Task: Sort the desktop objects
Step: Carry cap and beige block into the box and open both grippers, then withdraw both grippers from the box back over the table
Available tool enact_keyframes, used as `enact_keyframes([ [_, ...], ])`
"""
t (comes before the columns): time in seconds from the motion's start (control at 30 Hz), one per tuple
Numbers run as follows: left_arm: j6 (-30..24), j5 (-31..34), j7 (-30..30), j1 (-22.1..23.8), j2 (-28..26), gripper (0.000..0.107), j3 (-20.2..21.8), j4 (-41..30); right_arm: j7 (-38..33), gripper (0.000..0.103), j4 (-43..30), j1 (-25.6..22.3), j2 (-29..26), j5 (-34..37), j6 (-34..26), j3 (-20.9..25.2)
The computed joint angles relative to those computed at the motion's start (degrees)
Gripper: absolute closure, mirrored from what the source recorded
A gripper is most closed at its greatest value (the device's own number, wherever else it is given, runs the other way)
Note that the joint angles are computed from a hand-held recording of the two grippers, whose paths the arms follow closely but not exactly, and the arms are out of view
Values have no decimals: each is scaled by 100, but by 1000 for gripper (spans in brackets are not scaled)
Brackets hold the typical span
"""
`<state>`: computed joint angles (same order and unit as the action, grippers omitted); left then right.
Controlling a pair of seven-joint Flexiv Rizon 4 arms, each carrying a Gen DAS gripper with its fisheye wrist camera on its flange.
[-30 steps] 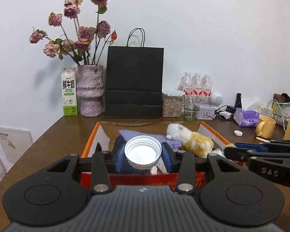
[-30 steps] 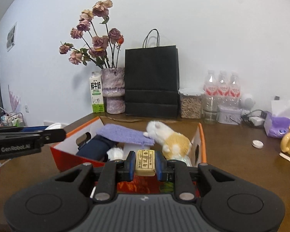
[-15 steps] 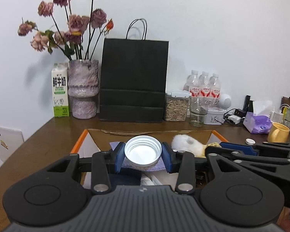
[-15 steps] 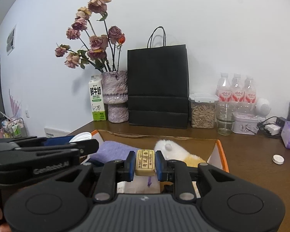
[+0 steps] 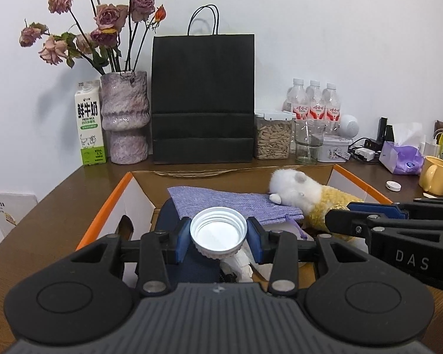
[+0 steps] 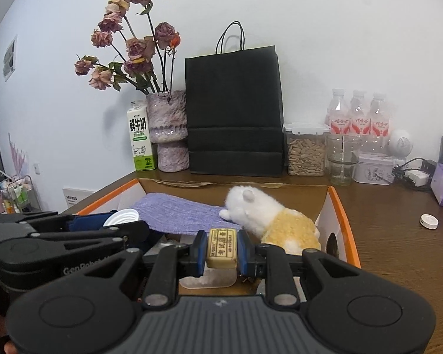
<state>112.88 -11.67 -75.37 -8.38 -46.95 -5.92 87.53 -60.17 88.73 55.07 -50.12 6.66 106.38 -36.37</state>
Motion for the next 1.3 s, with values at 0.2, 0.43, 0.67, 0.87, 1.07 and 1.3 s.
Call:
enact_keyframes([
  [0.2, -33, -56, 37, -82, 5, 66, 102, 2, 31, 83, 5, 17, -5, -55, -73, -17],
  [0.43, 219, -299, 93, -341, -12, 55, 410, 40, 162, 80, 49, 120, -42, -27, -98, -185],
  [0.67, 1011, -1518, 471, -1064, -196, 6, 1097, 54, 328, 27, 136, 543, -283, 479, 100, -813],
  [0.87, 1406, -1683, 661, -842, -219, 4, 697, 76, 376, 0, 148, 643, -356, 695, 184, -969],
  [1.07, 1343, -1788, 929, -771, -210, 4, 529, 59, 331, 0, 165, 689, -365, 721, 161, -1005],
  [1.3, 1332, -1738, 924, -709, -207, 4, 446, 93, 297, 0, 185, 692, -348, 723, 165, -996],
])
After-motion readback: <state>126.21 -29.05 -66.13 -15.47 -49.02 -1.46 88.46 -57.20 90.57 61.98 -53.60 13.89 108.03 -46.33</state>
